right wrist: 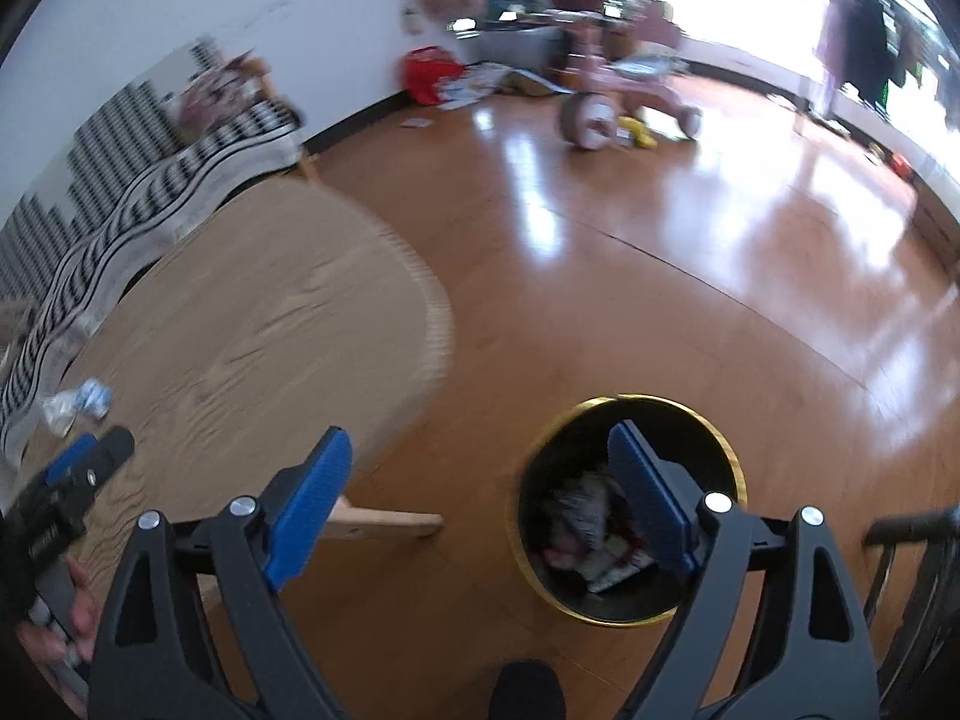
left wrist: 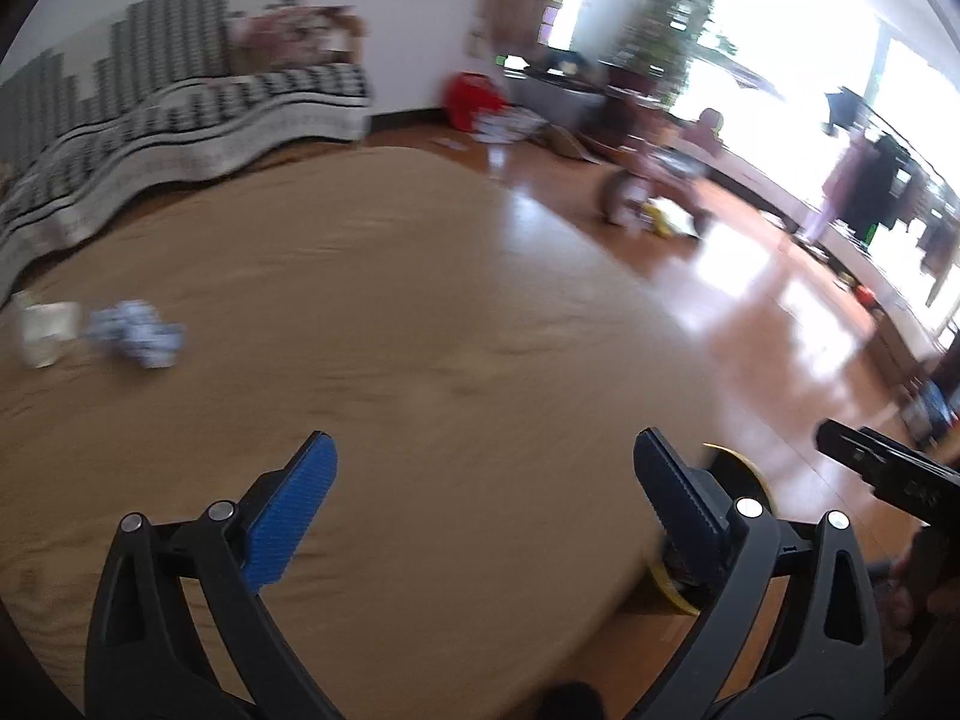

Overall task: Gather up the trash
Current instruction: 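Move both open tools back to the remaining trash on the table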

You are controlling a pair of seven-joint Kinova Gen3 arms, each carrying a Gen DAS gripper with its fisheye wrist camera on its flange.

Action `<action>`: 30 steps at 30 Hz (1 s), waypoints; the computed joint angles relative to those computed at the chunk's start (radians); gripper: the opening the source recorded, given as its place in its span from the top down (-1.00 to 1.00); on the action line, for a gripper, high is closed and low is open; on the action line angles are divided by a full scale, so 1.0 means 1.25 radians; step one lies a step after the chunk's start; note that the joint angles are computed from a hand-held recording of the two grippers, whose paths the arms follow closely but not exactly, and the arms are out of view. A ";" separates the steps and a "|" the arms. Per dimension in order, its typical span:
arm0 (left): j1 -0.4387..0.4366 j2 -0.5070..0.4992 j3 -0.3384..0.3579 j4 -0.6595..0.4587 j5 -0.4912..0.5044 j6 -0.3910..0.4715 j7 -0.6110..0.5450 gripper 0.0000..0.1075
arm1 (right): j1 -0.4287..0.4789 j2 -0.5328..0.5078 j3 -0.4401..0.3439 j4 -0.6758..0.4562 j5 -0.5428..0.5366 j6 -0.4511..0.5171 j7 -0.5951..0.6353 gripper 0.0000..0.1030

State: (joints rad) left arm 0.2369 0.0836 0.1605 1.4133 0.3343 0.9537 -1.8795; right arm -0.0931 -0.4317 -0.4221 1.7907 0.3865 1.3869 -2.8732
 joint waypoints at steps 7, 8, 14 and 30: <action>-0.126 0.011 -0.075 -0.015 0.005 0.010 -0.066 -0.79 | -0.080 0.197 -0.082 -0.116 0.072 -0.036 -0.021 -0.67; -0.141 0.014 -0.079 -0.017 0.006 0.011 -0.075 -0.79 | -0.095 0.224 -0.086 -0.133 0.083 -0.037 -0.019 -0.67; -0.243 0.050 -0.111 -0.029 0.010 0.002 -0.175 -0.79 | -0.208 0.409 -0.096 -0.257 0.151 -0.039 0.023 -0.67; -0.317 0.264 -0.091 -0.269 -0.031 0.095 -0.076 -0.79 | -0.372 0.687 0.049 -0.525 0.198 -0.099 0.220 -0.86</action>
State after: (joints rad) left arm -0.1594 0.4132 0.0469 1.0773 0.2957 1.0726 -1.9743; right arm -0.5585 0.4277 -0.3612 1.1351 0.6335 1.2632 -2.5986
